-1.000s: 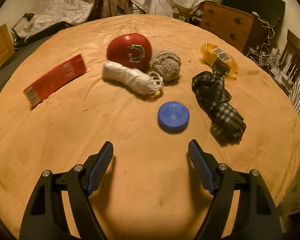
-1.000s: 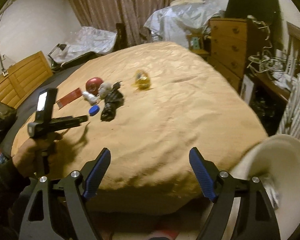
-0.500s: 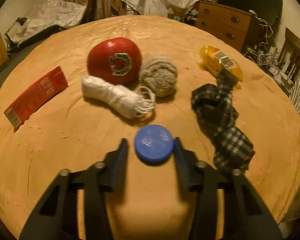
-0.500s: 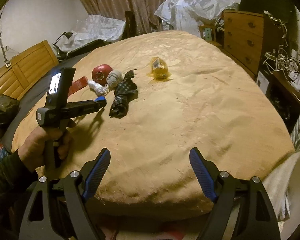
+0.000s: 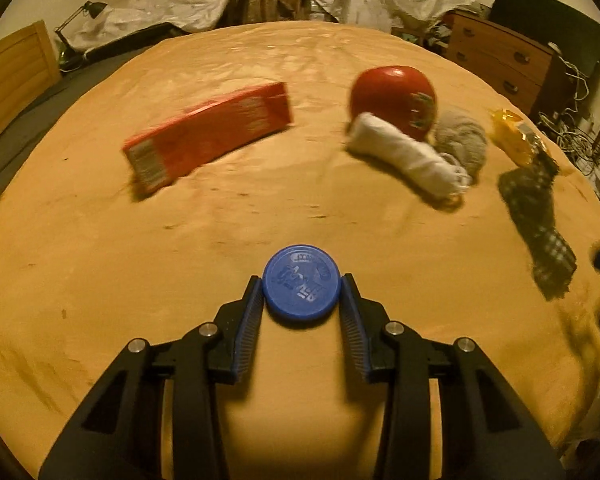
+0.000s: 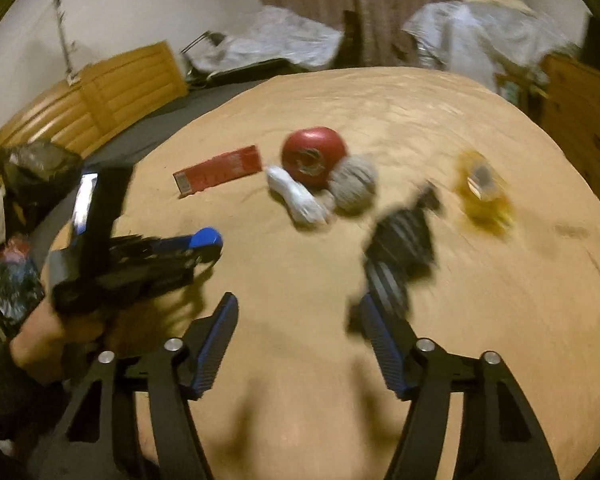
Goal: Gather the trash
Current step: 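Grasp the blue bottle cap with the left tool while the right tool grasps the white rope bundle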
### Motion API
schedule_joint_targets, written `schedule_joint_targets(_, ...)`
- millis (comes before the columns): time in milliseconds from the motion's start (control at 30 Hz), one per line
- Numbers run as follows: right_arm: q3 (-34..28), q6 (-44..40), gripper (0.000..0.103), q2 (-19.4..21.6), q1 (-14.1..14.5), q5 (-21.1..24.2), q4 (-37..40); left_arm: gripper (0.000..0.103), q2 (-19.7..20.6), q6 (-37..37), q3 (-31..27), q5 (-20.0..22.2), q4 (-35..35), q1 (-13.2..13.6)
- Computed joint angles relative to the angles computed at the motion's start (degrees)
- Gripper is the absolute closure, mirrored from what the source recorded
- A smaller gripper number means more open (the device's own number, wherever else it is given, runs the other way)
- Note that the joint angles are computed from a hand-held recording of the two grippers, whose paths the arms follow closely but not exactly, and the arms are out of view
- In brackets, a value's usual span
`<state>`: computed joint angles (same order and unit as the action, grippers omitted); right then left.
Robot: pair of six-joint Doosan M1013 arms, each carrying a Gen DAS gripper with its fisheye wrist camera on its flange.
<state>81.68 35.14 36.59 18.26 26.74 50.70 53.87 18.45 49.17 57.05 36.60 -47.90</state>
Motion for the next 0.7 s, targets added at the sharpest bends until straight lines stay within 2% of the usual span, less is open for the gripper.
schedule_joint_targets(133,-10.0,7.1,0.040,5.2,2.0,3.0,-11.4,0.064,-1.3,-1.4,2.2,-1.7,0.2,0.3)
schedule_joint_targets(233,-18.5,13.0,0.040,9.8,3.1,7.4,-19.5,0.064,-1.3,-1.7,2.6,-2.7,0.1,0.6)
schedule_joint_targets(400,-27.1,18.2,0.042,14.7,4.5,11.8,-29.3,0.064,-1.4,-1.8,2.8,-3.2,0.6,0.7)
schedule_joint_targets(533,-31.2,20.9,0.046,17.2,5.7,14.4,-34.9,0.064,-1.2,-1.8,2.6,-2.2,1.5,0.4)
schedule_joint_targets(633,-32.4,22.9,0.046,18.3,6.2,14.3,-36.2,0.064,-0.9,-1.9,2.3,-1.5,1.9,0.1)
schedule_joint_targets(700,-32.4,23.5,0.051,18.4,6.2,13.9,-36.0,0.064,-0.7,-1.8,1.8,-1.1,2.0,0.0)
